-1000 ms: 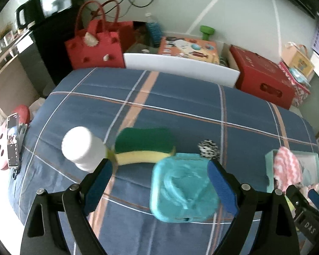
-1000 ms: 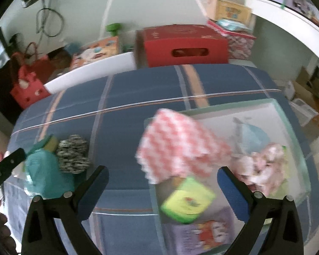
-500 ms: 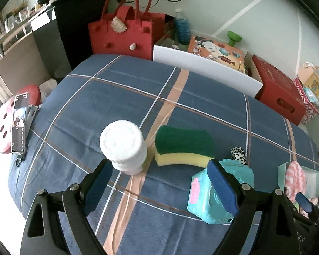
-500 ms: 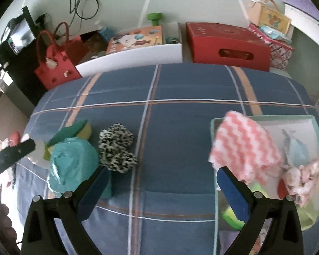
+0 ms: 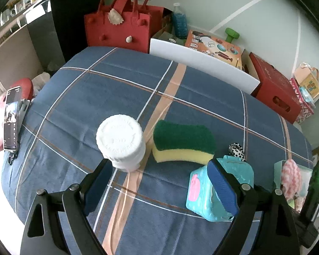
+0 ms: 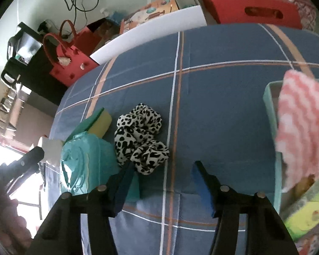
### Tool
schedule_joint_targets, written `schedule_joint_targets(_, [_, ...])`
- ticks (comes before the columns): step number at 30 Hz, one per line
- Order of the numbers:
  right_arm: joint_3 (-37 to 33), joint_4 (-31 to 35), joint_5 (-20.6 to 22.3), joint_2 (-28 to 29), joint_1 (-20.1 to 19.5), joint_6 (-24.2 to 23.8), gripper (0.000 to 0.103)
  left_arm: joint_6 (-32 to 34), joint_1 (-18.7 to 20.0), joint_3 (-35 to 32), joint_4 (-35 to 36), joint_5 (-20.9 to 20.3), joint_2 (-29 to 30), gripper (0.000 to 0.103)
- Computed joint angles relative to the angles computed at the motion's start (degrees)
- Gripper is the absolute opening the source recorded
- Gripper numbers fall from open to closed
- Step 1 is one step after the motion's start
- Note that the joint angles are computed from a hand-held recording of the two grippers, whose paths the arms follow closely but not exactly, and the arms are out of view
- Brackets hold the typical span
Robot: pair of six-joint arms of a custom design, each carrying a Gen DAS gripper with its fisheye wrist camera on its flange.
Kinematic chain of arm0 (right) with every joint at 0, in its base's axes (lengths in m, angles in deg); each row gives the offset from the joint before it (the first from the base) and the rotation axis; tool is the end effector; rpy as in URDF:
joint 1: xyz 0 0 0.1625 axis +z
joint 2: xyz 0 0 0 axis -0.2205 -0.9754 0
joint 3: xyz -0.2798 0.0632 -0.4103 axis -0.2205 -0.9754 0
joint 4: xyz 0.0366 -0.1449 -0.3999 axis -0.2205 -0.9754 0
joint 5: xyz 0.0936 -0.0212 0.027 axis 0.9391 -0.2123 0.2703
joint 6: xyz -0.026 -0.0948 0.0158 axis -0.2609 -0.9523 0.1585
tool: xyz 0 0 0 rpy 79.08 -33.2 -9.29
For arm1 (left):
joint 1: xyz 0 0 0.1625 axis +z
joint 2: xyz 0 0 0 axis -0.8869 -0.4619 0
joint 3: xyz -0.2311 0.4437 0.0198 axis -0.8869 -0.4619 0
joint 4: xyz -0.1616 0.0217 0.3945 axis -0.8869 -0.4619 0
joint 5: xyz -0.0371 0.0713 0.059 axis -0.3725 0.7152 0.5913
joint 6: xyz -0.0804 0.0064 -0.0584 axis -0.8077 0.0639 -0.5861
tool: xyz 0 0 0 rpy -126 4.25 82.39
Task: Organize soft objects
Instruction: 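Move the right tool to the leopard-print scrunchie while the left tool returns to the pile, then close the right tool on the leopard-print scrunchie and lift it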
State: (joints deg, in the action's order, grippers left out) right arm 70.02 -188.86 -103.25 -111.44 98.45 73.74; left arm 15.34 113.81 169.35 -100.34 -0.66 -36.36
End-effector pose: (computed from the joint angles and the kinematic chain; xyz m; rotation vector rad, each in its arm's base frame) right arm 0.0479 -0.6305 0.2158 -0.2972 -2.6118 0.8042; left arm -0.2931 -0.6874 0.0706 0.3171 2.4527 -0.5593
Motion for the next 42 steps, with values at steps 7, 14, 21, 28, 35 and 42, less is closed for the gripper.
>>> schedule_joint_targets(7, [0.36,-0.95,3.53,0.23,-0.38,0.77,0.024,-0.14,0.46,0.06,-0.22,-1.47,-0.36,0.091])
schedule_joint_targets(14, [0.40,-3.55,1.85,0.67,0.46,0.42,0.009,-0.02,0.48,0.30,-0.60,-1.38,-0.46,0.091])
schedule_joint_targets(21, [0.94,-8.06,-3.36,-0.26,2.72,-1.65,0.009,4.61,0.39,-2.26,2.16,-0.79,-0.03,0.091])
schedule_joint_targets(28, [1.30,-13.34,-7.33,-0.93,4.82,-3.90,0.009,15.30,1.26,-11.76,12.85,-0.15,3.67,0.091])
schedule_joint_targets(35, [1.55,-13.15,-7.94,-1.69,4.04,-2.09,0.009,29.16,2.38,-22.42,26.82,-1.38,8.51,0.091])
schedule_joint_targets(42, [2.10,-13.73,-9.05,-2.60,3.63,-0.79,0.009,33.65,2.75,-28.23,36.37,-1.05,12.46,0.091])
